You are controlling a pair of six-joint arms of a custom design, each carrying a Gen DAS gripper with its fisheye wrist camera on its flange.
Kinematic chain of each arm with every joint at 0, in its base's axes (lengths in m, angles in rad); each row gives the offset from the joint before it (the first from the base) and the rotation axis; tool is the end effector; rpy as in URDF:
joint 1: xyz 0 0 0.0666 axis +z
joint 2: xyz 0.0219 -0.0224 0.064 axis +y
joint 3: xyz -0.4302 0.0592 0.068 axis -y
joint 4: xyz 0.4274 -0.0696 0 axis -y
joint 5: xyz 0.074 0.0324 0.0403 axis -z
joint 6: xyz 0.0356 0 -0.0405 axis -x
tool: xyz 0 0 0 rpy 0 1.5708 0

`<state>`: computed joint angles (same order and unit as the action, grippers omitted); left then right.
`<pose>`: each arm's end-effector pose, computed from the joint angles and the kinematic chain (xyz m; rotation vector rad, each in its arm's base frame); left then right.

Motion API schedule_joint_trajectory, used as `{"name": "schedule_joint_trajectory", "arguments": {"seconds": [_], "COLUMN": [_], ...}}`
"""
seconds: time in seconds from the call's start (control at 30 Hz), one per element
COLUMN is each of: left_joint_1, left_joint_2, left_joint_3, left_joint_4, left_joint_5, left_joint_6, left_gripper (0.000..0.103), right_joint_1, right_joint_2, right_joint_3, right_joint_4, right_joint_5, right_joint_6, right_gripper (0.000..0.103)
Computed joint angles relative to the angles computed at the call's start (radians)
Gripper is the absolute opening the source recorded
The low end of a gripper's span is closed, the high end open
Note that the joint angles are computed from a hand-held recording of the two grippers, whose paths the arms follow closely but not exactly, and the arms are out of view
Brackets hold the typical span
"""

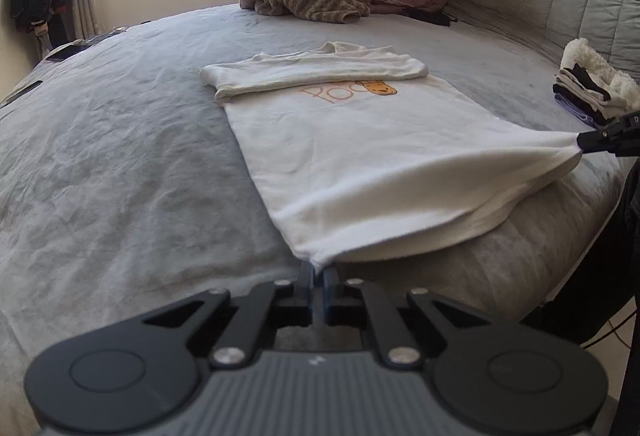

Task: Fold clothes
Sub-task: 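Carry the hem over the body toward the collar with both grippers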

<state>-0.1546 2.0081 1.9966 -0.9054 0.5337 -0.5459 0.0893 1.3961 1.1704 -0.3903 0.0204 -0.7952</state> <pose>0.7447 -0.1348 0.4034 1.0168 2.1448 -0.4780 0.5180 0.0453 0.4069 0.7808 2.0857 0.4725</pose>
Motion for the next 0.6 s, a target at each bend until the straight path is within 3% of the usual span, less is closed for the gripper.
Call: {"name": "schedule_joint_trajectory", "arguments": {"seconds": [0.13, 0.27, 0.5, 0.6], "left_joint_1": [0.018, 0.025, 0.008, 0.009], "left_joint_2": [0.009, 0.010, 0.009, 0.008], "left_joint_3": [0.024, 0.026, 0.015, 0.012], "left_joint_4": [-0.010, -0.004, -0.011, -0.008], "left_joint_5": [0.060, 0.071, -0.014, -0.017], "left_joint_6": [0.079, 0.103, 0.040, 0.037], "left_gripper": [0.004, 0.004, 0.004, 0.004], "right_joint_1": [-0.002, 0.007, 0.013, 0.011], "right_joint_2": [-0.002, -0.006, 0.003, 0.010], "right_joint_3": [-0.008, -0.011, -0.009, -0.012], "right_joint_4": [0.002, -0.032, -0.063, -0.058], "right_joint_5": [-0.034, -0.023, -0.003, 0.008], "right_joint_6": [-0.031, -0.047, -0.076, -0.115], "right_gripper": [0.011, 0.012, 0.016, 0.023]}}
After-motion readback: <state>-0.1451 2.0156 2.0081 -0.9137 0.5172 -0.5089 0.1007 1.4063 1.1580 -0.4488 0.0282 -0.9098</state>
